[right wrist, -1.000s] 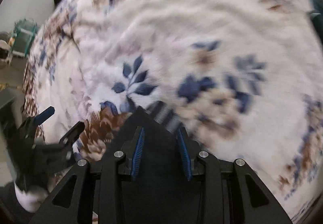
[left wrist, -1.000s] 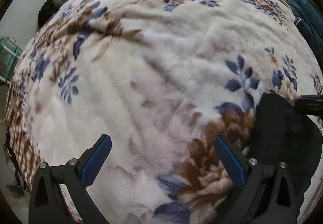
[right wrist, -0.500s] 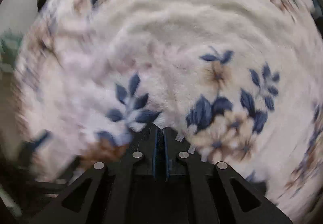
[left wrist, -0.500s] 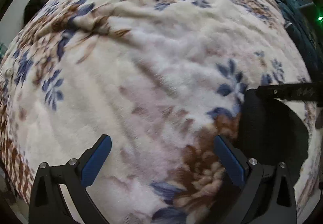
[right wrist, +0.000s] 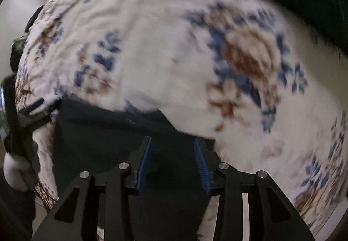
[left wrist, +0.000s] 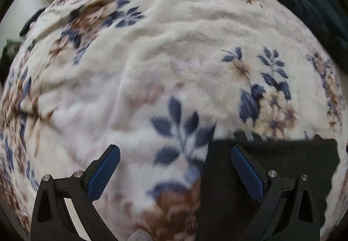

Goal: Fold small clothes

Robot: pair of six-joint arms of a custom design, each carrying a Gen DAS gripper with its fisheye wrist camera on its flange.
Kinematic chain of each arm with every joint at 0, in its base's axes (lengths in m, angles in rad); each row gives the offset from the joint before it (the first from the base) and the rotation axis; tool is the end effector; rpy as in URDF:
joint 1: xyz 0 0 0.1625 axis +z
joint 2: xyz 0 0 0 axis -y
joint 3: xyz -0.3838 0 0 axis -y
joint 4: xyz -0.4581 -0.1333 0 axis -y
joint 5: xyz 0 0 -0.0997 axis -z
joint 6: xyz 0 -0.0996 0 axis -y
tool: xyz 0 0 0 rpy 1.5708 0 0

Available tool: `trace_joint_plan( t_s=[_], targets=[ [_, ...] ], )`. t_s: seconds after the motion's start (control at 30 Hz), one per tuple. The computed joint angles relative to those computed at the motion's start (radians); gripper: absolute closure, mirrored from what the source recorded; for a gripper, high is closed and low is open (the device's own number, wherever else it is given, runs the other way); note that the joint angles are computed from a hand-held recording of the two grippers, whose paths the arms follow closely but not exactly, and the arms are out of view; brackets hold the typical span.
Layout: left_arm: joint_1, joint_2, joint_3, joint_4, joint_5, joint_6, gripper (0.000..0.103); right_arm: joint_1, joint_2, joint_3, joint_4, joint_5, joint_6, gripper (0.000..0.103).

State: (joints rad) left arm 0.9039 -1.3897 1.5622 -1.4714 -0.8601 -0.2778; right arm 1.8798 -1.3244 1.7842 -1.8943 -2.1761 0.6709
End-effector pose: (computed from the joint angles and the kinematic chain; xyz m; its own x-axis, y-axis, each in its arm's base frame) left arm -0.2130 -0.5911 0.3619 -0.6319 0.3756 -0.6780 0.4394 0.8942 0.0859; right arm 0.2530 -0.5405 0.2367 -0.7825 0.3332 0.5260 0.2364 0.9405 -0.2440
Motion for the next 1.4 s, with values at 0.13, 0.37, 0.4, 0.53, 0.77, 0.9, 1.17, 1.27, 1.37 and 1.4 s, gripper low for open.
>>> trace_joint_plan(
  t_s=[0.13,0.37,0.4,0.53,0.77,0.9,1.17,1.27,1.37,1.4],
  targets=[
    [0.008,0.034,-0.014,-0.008,0.022,0.02,0.0,-0.06,-0.043,0.099,-0.108,0.068,0.019,0.062],
    [0.008,0.02,-0.024,0.016,0.016,0.022,0.0,-0.071,-0.18,0.226,-0.25,0.034,0.105,0.063],
    [0.011,0.007,-0.033,0.024,-0.014,0.011,0.0,-0.071,-0.23,0.268,-0.275,0.073,0.102,0.05],
    [0.033,-0.075,-0.04,0.047,-0.206,-0.041,0.0,-0.095,-0.435,0.469,-0.359,0.24,0.135,0.025],
    [0.094,-0.141,0.052,0.064,-0.497,-0.076,0.0,-0.234,-0.486,0.736,-0.759,0.475,0.07,0.022],
    [0.088,-0.158,0.094,0.027,-0.534,-0.053,0.0,-0.271,-0.424,0.764,-0.945,0.641,0.003,0.024],
    [0.059,-0.175,0.14,-0.11,-0.593,-0.021,0.075,-0.209,-0.217,0.644,-0.936,0.599,-0.032,0.08],
    [0.051,-0.182,0.129,-0.112,-0.598,-0.029,0.077,-0.157,-0.207,0.63,-0.94,0.536,-0.001,0.082],
    [0.04,-0.176,0.101,-0.099,-0.606,-0.025,0.078,-0.113,-0.231,0.614,-0.924,0.498,0.026,0.083],
    [0.036,-0.17,0.089,-0.098,-0.605,-0.024,0.079,-0.104,-0.239,0.61,-0.923,0.496,0.029,0.083]
  ],
)
